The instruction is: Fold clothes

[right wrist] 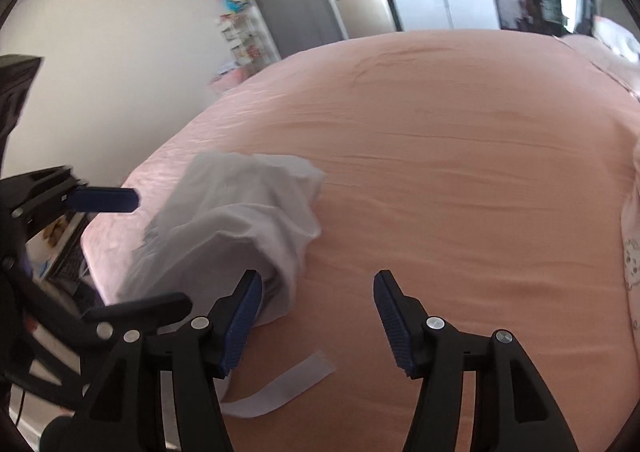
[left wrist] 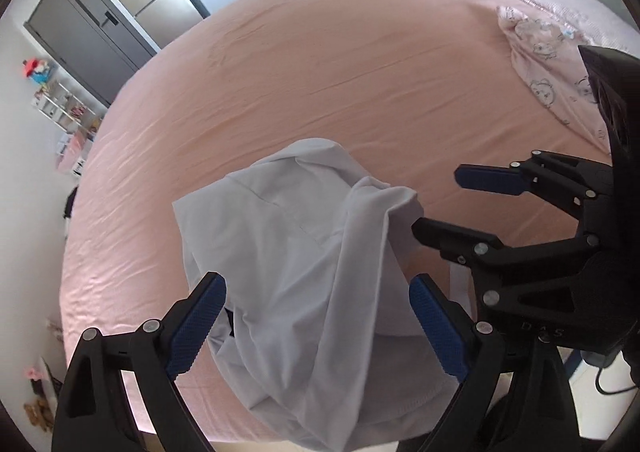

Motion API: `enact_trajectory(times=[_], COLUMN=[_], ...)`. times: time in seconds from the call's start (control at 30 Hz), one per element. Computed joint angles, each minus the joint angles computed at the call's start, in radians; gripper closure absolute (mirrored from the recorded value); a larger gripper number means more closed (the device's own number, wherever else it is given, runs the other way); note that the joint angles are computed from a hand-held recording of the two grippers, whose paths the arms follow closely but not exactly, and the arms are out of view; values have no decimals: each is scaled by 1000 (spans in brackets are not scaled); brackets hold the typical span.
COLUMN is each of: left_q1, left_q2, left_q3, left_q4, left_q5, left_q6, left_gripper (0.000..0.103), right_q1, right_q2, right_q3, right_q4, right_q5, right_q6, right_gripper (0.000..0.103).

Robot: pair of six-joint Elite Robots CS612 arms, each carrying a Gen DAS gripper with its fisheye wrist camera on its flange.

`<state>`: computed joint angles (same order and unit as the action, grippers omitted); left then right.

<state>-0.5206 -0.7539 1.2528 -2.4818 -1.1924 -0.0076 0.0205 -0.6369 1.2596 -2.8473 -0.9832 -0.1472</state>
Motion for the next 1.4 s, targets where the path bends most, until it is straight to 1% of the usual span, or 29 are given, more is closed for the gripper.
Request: enact_trajectory(times=[0.07, 0.13, 0.27, 0.33, 0.37, 0.4, 0.47, 0.5, 0.53, 0.57, 0.6, 0.67, 0.7, 0.73, 0.8, 0.9, 1.0, 1.13, 1.2, 1.27, 1.33, 1.4], left_q1=[-1, 4, 8, 11, 10, 9, 9, 9, 11, 14, 15, 19, 21, 23, 26, 35, 42, 55, 62, 69, 74, 75], left_q2=[14, 28, 41, 32, 29, 26, 29, 30, 32, 35, 32, 19, 16, 16, 10, 7, 6, -2, -11, -24, -39, -54], left_q3=[-17, -27, -39, -22, -15, -8, -6, -3, -4, -6, -2, 16, 18, 21, 32, 36, 43, 51, 63, 77, 95, 115], left_q4=[17, 15, 26, -3, -14, -24, -40, -50, -58, -64, -66, -80, -82, -91, -101, -108, -128, -146, -162, -181, -202, -217], left_q5=[38, 49, 91, 105, 114, 123, 134, 138, 128, 119, 100, 74, 61, 49, 15, -34, -67, -129, -166, -215, -242, -253], left_q6=[-9, 0, 21, 24, 23, 22, 18, 18, 19, 20, 23, 16, 16, 17, 15, 14, 9, -23, -34, -48, -58, -57], left_gripper=[9, 9, 10, 17, 28, 38, 44, 49, 53, 58, 64, 71, 74, 76, 83, 89, 94, 97, 98, 98, 98, 98], right_q1=[-5, -10, 1, 9, 14, 18, 26, 30, 34, 37, 38, 41, 42, 41, 40, 38, 36, 33, 21, 8, 2, 1], right_q2=[14, 27, 32, 33, 34, 36, 42, 45, 48, 52, 48, 43, 44, 46, 45, 44, 42, 40, 41, 39, 26, 10], right_q3=[-12, -23, -27, -29, -30, -32, -35, -38, -40, -47, -41, -31, -31, -34, -33, -31, -29, -26, -22, -22, -13, 7], right_q4=[-5, -15, -32, -43, -49, -63, -93, -108, -122, -131, -136, -140, -140, -138, -134, -128, -122, -115, -123, -84, -21, -1], right_q5=[23, 60, 40, 27, 21, 14, -1, -9, -17, -27, -36, -44, -36, -18, -5, 13, 31, 55, 134, 221, 260, 271], right_q6=[49, 94, 82, 66, 58, 68, 93, 105, 117, 123, 116, 99, 100, 107, 117, 131, 145, 164, 179, 167, 117, 73], right_gripper=[45, 45, 45, 45, 45, 45, 45, 45, 45, 45, 45, 48, 58, 77, 100, 100, 102, 102, 102, 102, 102, 102])
